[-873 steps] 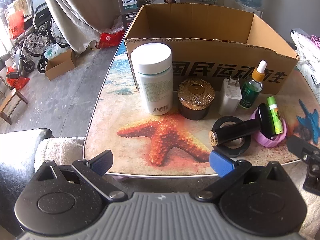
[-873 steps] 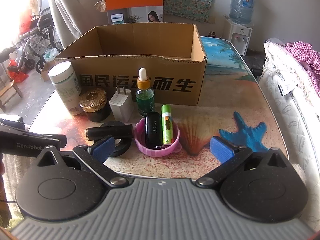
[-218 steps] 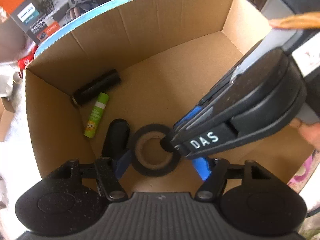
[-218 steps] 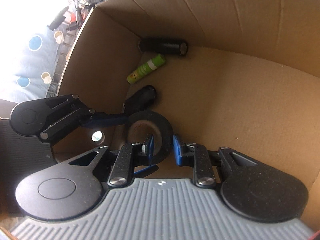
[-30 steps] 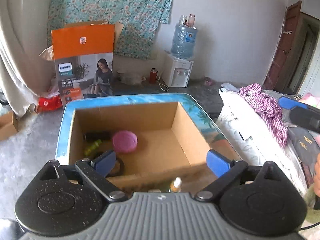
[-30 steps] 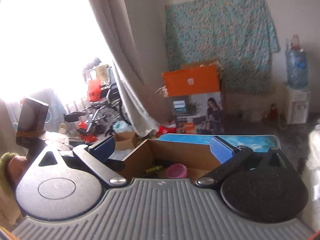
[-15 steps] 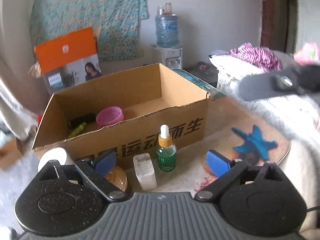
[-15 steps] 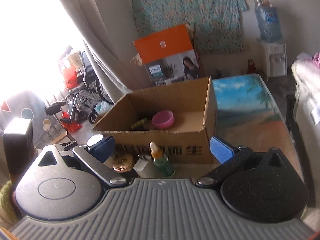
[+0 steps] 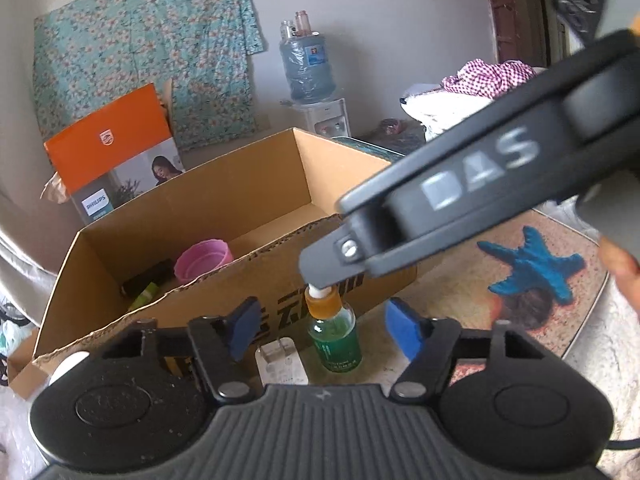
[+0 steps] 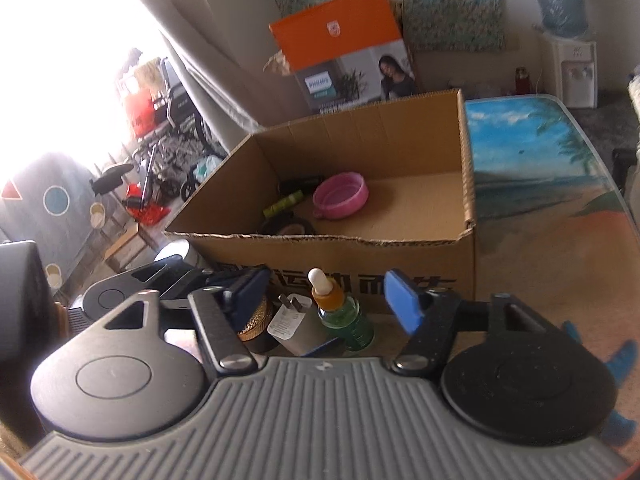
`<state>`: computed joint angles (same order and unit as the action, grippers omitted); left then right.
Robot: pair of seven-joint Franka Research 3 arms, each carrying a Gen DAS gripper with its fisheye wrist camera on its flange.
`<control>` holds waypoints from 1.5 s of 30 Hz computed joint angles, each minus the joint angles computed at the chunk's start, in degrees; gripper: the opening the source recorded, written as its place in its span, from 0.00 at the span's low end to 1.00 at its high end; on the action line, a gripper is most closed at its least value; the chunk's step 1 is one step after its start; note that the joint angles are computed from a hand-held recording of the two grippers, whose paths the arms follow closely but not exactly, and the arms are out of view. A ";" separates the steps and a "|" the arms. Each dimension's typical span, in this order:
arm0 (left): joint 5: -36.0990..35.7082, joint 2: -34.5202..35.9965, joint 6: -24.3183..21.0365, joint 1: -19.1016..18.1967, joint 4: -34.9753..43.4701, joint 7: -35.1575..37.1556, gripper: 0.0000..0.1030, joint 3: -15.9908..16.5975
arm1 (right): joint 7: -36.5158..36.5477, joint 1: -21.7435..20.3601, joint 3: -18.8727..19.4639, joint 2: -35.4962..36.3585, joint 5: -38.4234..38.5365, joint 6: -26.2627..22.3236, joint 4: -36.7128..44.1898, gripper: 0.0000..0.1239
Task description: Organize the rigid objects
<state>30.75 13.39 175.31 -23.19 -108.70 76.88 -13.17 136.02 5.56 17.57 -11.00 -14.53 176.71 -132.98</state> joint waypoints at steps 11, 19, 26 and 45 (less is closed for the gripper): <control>-6.12 2.30 -1.17 2.08 2.03 6.10 0.32 -2.97 | -7.90 7.88 -6.91 6.24 6.22 -1.31 4.65 0.24; -11.26 2.92 -2.04 4.03 2.88 8.89 0.21 -5.41 | -9.83 9.56 -8.31 7.05 7.52 -0.83 5.17 0.14; -13.97 3.11 -2.00 3.82 2.98 10.74 0.21 -6.19 | -9.24 9.40 -8.45 5.56 7.48 -0.93 3.88 0.09; -25.48 3.61 1.69 8.73 0.51 23.31 0.24 -15.09 | -5.70 4.39 -5.05 -2.49 4.80 -4.47 -2.82 0.10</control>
<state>5.27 17.00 177.00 -14.45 -108.19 100.19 -28.26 130.32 9.95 12.52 -13.50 -9.73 172.24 -135.80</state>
